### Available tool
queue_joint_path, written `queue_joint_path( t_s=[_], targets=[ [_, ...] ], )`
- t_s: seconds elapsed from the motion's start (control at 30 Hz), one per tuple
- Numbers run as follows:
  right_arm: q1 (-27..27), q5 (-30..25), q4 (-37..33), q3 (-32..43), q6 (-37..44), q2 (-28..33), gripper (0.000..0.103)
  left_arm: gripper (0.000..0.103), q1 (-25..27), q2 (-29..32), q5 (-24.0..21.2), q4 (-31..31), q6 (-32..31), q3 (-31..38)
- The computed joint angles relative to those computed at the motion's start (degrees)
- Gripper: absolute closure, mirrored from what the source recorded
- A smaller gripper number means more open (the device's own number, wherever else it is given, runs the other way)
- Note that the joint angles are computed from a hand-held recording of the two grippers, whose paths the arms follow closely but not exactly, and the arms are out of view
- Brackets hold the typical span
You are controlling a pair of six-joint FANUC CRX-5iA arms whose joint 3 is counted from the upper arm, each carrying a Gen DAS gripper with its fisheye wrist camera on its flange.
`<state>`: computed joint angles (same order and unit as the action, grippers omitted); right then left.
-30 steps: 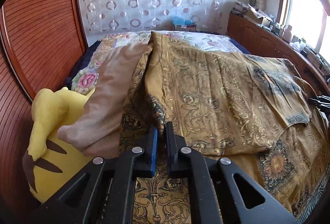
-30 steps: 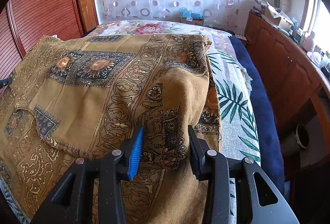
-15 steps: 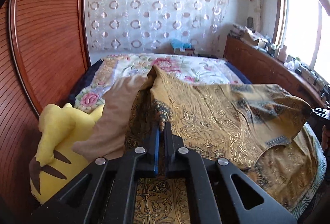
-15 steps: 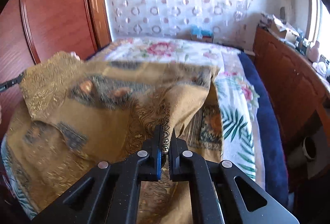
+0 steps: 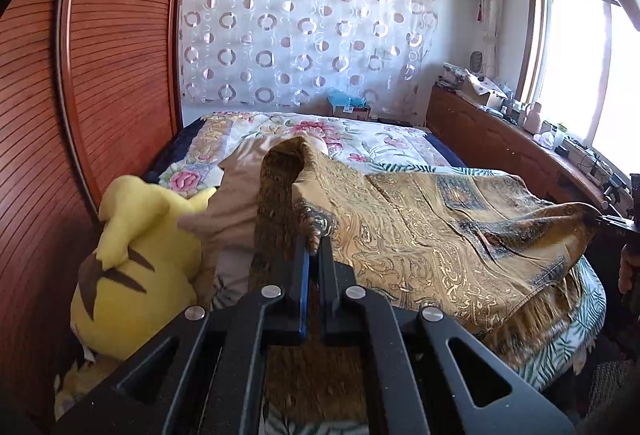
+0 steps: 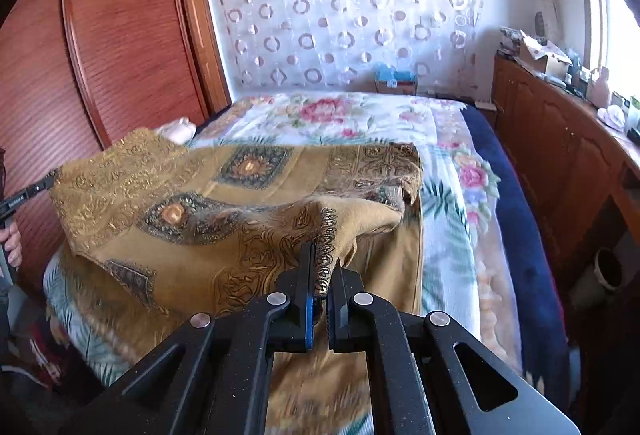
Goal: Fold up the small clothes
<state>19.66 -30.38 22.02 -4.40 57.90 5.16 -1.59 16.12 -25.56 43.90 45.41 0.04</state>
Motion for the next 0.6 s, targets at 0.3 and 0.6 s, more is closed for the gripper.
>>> queue_joint_path(
  t_s=[0.3, 0.6],
  targets=[
    [1.69, -5.96, 1.67, -1.39, -0.25, -2.46, 0.099, 0.099, 1.29, -1.87, -2.05, -3.64, 3.63, -4.85],
    [2.19, -7.10, 1.63, -0.24, -4.34, 0.33, 0.099, 0.099, 0.86, -2.24, -0.98, -5.43, 3.00, -6.31]
  ],
)
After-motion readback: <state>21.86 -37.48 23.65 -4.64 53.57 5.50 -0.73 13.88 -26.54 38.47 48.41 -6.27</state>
